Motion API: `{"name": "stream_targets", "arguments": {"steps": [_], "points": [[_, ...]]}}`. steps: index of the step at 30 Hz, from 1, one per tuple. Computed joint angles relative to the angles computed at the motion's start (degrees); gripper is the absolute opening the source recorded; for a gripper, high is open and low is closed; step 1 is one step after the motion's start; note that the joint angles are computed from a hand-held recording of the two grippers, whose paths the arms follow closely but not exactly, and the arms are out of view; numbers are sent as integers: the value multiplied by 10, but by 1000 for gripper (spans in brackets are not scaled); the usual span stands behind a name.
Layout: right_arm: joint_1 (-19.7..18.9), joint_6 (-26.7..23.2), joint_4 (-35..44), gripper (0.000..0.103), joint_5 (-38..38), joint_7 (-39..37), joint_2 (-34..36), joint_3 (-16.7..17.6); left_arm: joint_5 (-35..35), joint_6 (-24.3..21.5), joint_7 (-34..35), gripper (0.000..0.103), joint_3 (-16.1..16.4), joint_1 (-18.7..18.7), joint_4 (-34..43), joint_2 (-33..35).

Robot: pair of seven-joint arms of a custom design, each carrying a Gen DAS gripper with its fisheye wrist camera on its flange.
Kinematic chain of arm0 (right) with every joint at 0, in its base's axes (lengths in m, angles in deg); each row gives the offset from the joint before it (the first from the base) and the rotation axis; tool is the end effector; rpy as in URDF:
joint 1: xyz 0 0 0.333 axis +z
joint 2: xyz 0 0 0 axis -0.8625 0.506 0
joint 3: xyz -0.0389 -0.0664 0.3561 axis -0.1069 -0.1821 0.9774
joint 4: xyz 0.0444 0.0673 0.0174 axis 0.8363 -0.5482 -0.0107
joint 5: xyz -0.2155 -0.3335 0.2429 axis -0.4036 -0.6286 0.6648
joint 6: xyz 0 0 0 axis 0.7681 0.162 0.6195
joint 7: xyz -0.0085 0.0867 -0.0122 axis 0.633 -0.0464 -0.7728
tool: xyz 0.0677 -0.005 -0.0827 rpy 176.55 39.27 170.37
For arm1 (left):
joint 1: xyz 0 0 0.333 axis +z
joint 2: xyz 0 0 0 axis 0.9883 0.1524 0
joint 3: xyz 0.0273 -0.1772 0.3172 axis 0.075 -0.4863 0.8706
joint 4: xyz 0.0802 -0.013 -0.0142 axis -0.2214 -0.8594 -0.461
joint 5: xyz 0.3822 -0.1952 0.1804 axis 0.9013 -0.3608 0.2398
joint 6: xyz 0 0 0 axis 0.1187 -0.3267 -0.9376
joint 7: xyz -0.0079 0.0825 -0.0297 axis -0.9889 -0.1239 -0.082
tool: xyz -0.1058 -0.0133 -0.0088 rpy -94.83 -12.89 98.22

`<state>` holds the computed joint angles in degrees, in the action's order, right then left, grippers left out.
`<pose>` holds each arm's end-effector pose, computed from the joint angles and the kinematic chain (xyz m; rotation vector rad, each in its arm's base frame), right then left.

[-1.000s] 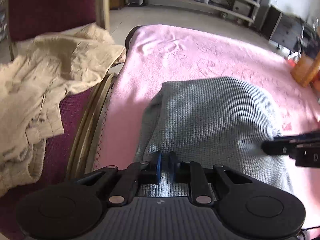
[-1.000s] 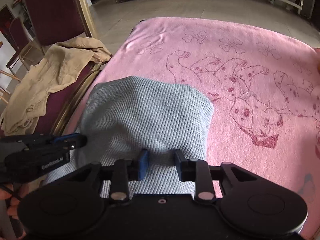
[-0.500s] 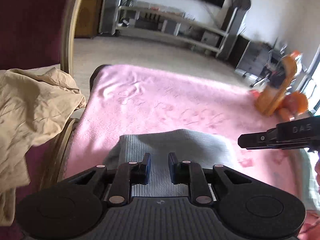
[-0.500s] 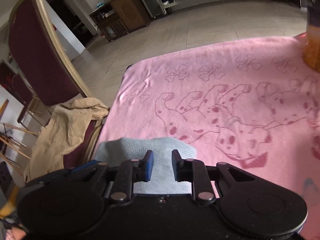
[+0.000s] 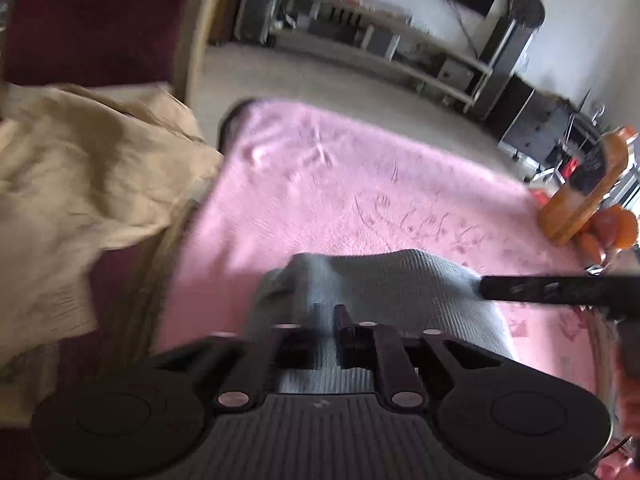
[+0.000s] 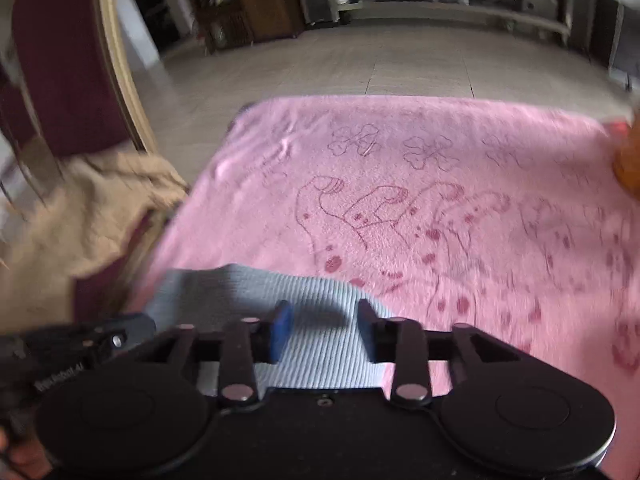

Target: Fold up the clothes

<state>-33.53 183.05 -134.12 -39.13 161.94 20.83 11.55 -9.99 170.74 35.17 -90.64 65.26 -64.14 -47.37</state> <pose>0.6053 0.4104 0.5910 -2.0994 1.3334 -0.0407 0.4378 -0.3531 0.5727 -2.1677 1.3334 -0.8713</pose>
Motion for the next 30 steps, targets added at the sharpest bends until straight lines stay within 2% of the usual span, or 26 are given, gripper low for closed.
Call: {"name": "stream_targets", "arguments": {"steps": [1,2,3,5,8,10,11,12,13,15,17,19,23,25,30], "points": [[-12,-10,-15,55,48,-10,-22,2,9,-7,-23,40,-8,1,-14,-23],[-21,-24,-28,56,76,-22,-41,0,8,0,-46,40,-11,0,-34,-46],[-28,-40,-40,58,104,-32,-60,-3,0,14,-68,41,-10,-1,-56,-67],[-37,-67,-67,70,141,-42,-95,-12,-35,49,-102,42,-3,-9,-98,-98],[-44,-80,-116,75,190,-45,-139,-24,-81,64,-110,45,3,-17,-125,-118],[-43,-70,-148,77,232,-46,-155,-29,-108,103,-101,54,14,-26,-142,-122],[-42,-65,-164,77,253,-46,-163,-32,-124,128,-96,55,21,-30,-150,-120],[-40,-61,-178,78,274,-47,-170,-34,-138,143,-86,60,26,-34,-153,-116],[-39,-54,-188,78,289,-42,-171,-34,-152,154,-74,71,31,-38,-154,-110],[-35,-41,-207,79,319,-34,-172,-35,-171,166,-56,78,35,-38,-151,-98],[-33,-24,-219,83,329,-25,-172,-32,-199,167,-35,80,43,-45,-148,-84],[-32,-16,-222,92,319,-17,-167,-29,-224,159,-20,80,47,-49,-141,-71],[-29,-18,-217,92,312,-28,-153,-29,-266,163,13,80,58,-57,-132,-47],[-29,-20,-214,96,319,-35,-145,-29,-286,168,35,80,65,-61,-128,-35],[-32,-23,-211,97,393,-73,-123,-33,-300,179,81,84,67,-52,-110,-6]]}}
